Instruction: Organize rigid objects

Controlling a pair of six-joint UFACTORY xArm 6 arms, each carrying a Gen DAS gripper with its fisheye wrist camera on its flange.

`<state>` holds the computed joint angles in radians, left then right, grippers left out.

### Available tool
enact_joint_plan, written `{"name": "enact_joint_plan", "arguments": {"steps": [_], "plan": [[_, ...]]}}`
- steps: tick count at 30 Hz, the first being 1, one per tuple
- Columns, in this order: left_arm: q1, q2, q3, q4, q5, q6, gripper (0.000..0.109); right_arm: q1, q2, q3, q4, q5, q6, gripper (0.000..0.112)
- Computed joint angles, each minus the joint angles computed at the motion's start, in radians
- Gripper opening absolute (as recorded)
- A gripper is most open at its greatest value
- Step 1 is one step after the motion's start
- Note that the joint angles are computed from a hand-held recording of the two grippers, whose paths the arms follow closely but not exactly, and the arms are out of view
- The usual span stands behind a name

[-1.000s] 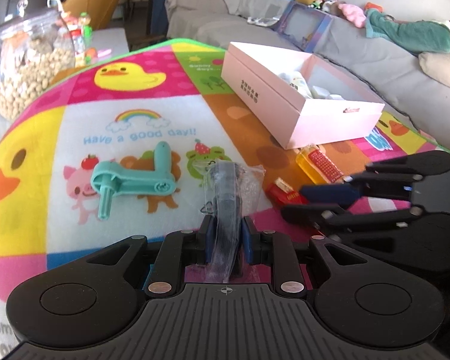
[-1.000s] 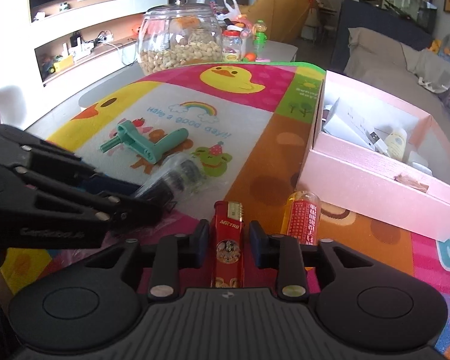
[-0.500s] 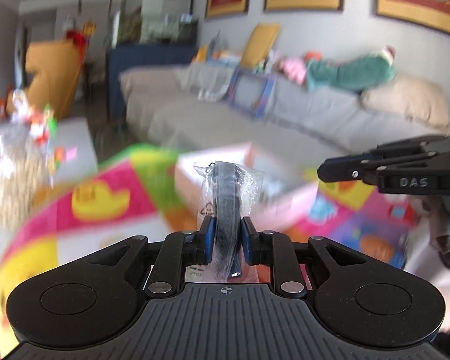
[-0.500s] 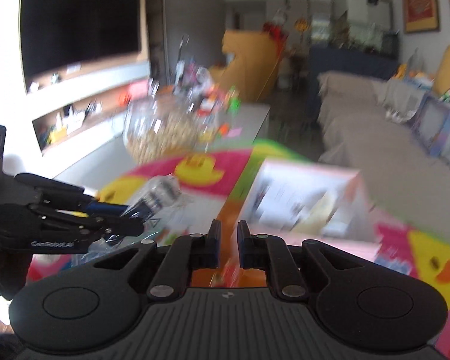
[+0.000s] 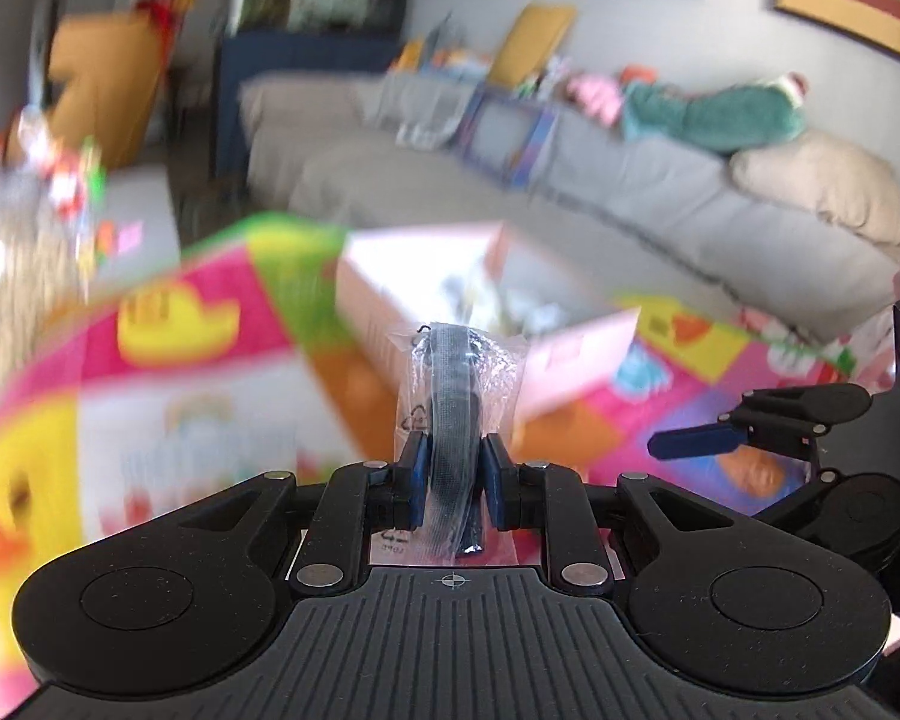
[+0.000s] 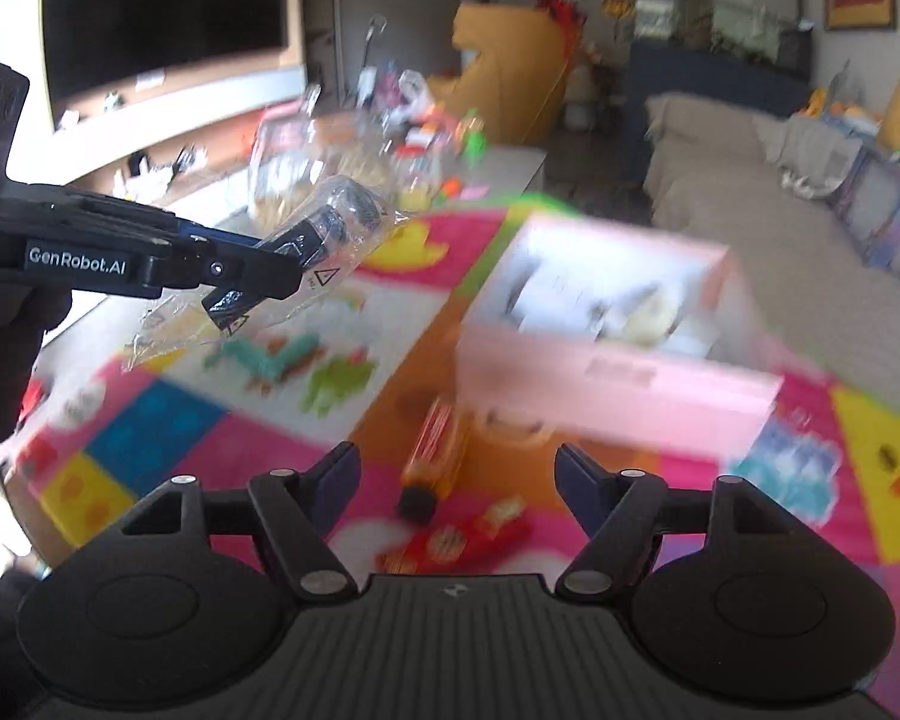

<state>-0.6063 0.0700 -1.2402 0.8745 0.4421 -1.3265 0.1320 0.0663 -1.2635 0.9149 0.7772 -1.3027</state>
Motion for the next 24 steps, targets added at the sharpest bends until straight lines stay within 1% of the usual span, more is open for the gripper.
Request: {"name": "enact_joint_plan", "arguments": {"steps": [2,4,6,7,9,11,13,17,18,21,22,23,24], "plan": [[0.001,0.000,0.037,-0.065,-0.001,0.007,0.022,0.011,-0.002,0.031,-0.018,-0.011,-0.043,0.072],[0.001,0.001,0.066,-0.114,0.003,0.025,0.022,0.031,-0.008,0.063,-0.046,-0.060,-0.087,0.072],[0.004,-0.003,0.094,-0.141,-0.007,0.033,0.022,0.052,-0.002,0.083,-0.095,-0.126,-0.090,0.073],[0.008,-0.003,0.103,-0.148,-0.018,0.032,0.022,0.054,0.006,0.083,-0.120,-0.139,-0.071,0.073],[0.016,0.000,0.114,-0.154,-0.037,0.023,0.022,0.036,0.024,0.057,-0.120,-0.098,-0.035,0.073],[0.018,0.010,0.111,-0.147,-0.042,0.001,0.022,0.014,0.039,0.022,-0.125,-0.017,0.000,0.073],[0.022,0.024,0.100,-0.140,-0.049,-0.018,0.022,-0.002,0.047,0.000,-0.107,0.065,0.005,0.073],[0.026,0.033,0.090,-0.106,-0.042,-0.060,0.022,0.006,0.044,-0.002,-0.072,0.122,-0.001,0.074],[0.026,0.034,0.089,-0.108,-0.042,-0.063,0.022,0.011,0.036,0.007,-0.065,0.108,-0.021,0.074],[0.028,0.035,0.093,-0.109,-0.050,-0.070,0.022,0.047,0.008,0.062,-0.010,-0.066,-0.128,0.074],[0.028,0.036,0.094,-0.113,-0.051,-0.069,0.022,0.050,0.011,0.064,0.014,-0.104,-0.155,0.074],[0.029,0.038,0.095,-0.112,-0.055,-0.072,0.022,0.046,0.024,0.049,0.027,-0.109,-0.157,0.075],[0.029,0.039,0.096,-0.110,-0.058,-0.076,0.022,0.036,0.044,0.023,0.031,-0.087,-0.142,0.075]]}}
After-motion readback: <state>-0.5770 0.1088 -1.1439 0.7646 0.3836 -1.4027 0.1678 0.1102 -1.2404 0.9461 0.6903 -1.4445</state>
